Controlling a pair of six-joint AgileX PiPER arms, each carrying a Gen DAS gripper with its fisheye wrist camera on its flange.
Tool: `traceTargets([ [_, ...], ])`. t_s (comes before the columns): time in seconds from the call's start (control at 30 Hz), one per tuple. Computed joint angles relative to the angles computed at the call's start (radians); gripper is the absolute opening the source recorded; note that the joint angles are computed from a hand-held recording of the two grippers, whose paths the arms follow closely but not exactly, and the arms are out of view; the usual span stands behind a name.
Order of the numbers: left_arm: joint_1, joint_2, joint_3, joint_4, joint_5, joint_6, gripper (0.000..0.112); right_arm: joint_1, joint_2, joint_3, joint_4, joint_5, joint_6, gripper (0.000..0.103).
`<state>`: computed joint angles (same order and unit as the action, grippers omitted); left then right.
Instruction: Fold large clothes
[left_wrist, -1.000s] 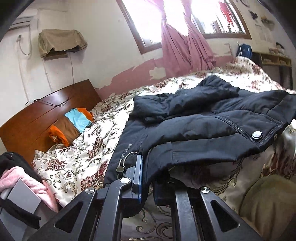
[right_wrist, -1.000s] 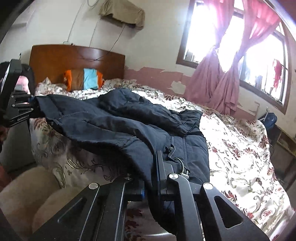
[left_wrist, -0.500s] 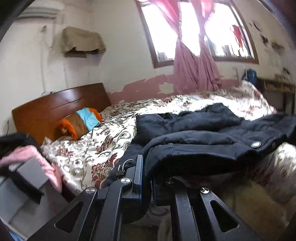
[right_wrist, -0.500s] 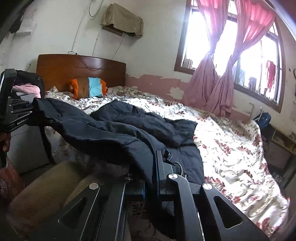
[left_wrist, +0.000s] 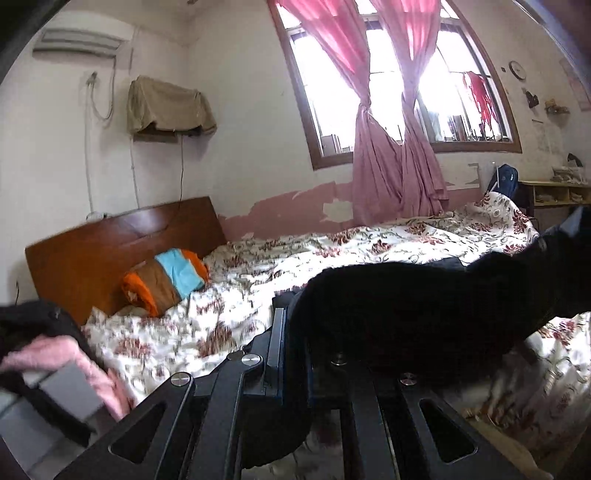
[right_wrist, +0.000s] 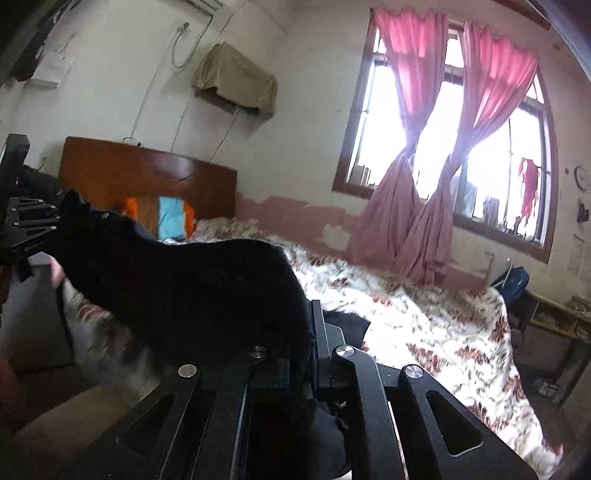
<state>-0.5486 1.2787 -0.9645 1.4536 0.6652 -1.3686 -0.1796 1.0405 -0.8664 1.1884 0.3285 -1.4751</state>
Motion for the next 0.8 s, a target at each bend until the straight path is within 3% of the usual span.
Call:
traceTargets([
  [0.17, 0.050, 0.175, -0.201, 0.049, -0.039, 0.053, 0.008, 0.069, 0.188, -0.123, 0.308, -0.119, -0.269, 0.006],
  [0.23, 0.080, 0.260, -0.308, 0.031, -0.066, 0.094, 0.008, 0.082, 0.255, -0.188, 0.317, -0.141, -0.275, 0.006],
  [0.4, 0.153, 0.458, -0.581, -0.107, -0.142, 0.254, 0.008, 0.125, 0.476, -0.431, -0.133, -0.196, 0.178, 0.006],
  [0.5, 0.175, 0.590, -0.747, -0.181, -0.144, 0.406, 0.008, 0.134, 0.613, -0.582, -0.433, -0.193, 0.478, 0.006],
  [0.6, 0.205, 0.722, -0.937, -0.348, -0.138, 0.608, 0.008, 0.144, 0.749, -0.750, -0.733, -0.163, 0.759, 0.006],
  [0.73, 0.249, 0.937, -1.285, -0.651, -0.064, 0.929, 0.008, 0.174, 0.942, -1.031, -1.133, -0.051, 1.127, 0.006],
  [0.8, 0.269, 1.062, -1.485, -0.764, -0.015, 1.053, 0.008, 0.187, 1.060, -1.231, -1.213, 0.064, 1.213, 0.006],
])
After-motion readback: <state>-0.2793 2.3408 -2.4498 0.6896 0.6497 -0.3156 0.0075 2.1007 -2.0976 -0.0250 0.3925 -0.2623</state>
